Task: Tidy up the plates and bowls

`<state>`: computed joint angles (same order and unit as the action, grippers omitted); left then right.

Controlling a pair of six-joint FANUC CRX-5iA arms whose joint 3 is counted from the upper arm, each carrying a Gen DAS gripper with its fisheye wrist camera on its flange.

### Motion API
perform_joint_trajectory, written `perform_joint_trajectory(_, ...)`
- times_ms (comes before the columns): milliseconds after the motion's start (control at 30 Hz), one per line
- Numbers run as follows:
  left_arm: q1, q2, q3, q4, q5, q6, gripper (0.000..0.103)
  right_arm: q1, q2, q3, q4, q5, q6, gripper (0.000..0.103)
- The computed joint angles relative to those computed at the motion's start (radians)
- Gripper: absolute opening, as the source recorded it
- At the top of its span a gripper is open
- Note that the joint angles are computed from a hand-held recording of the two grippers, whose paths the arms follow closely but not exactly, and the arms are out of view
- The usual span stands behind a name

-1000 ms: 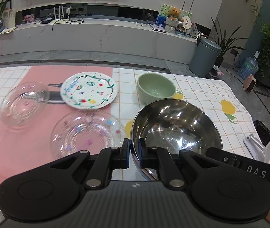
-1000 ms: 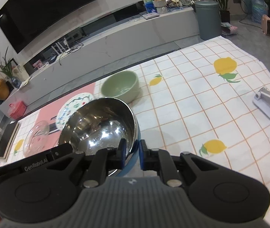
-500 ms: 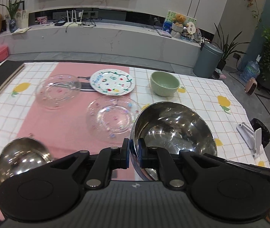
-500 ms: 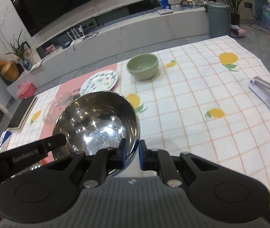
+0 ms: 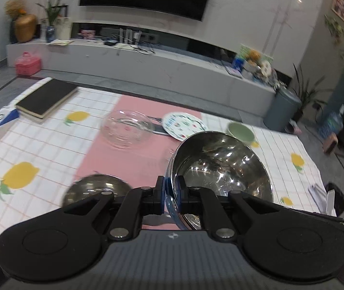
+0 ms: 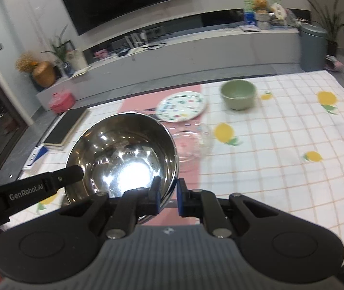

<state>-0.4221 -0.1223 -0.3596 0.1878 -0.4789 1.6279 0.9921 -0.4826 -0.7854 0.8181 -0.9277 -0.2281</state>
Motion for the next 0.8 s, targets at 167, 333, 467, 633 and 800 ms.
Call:
perform_joint_trajectory(167, 0.066, -0.055, -0.04, 0.031, 0.009, -0.016, 0.009, 0.011, 0.071, 0.063, 0.03, 0.035, 0.036, 0.011)
perform_joint_trajectory(333, 0.121, -0.093, -0.066, 0.057, 0.026, -0.026, 0.009, -0.002, 0.132, 0.123, 0.043, 0.092, 0.078, 0.011)
perform_joint_trajectory(467, 0.158, -0.095, -0.07, 0.053, 0.023, -0.006, 0.01, -0.027, 0.187, 0.171, 0.01, 0.154, 0.139, 0.011)
perform_joint_trajectory(633, 0.192, -0.059, -0.065, 0.068, -0.007, -0.015, 0.01, -0.055, 0.262, 0.233, -0.072, 0.201, 0.239, 0.011)
perform_joint_trajectory(800, 0.211, -0.011, -0.067, 0.091, -0.062, -0.046, 0.01, -0.085, 0.312, 0.266, -0.179, 0.218, 0.326, 0.011)
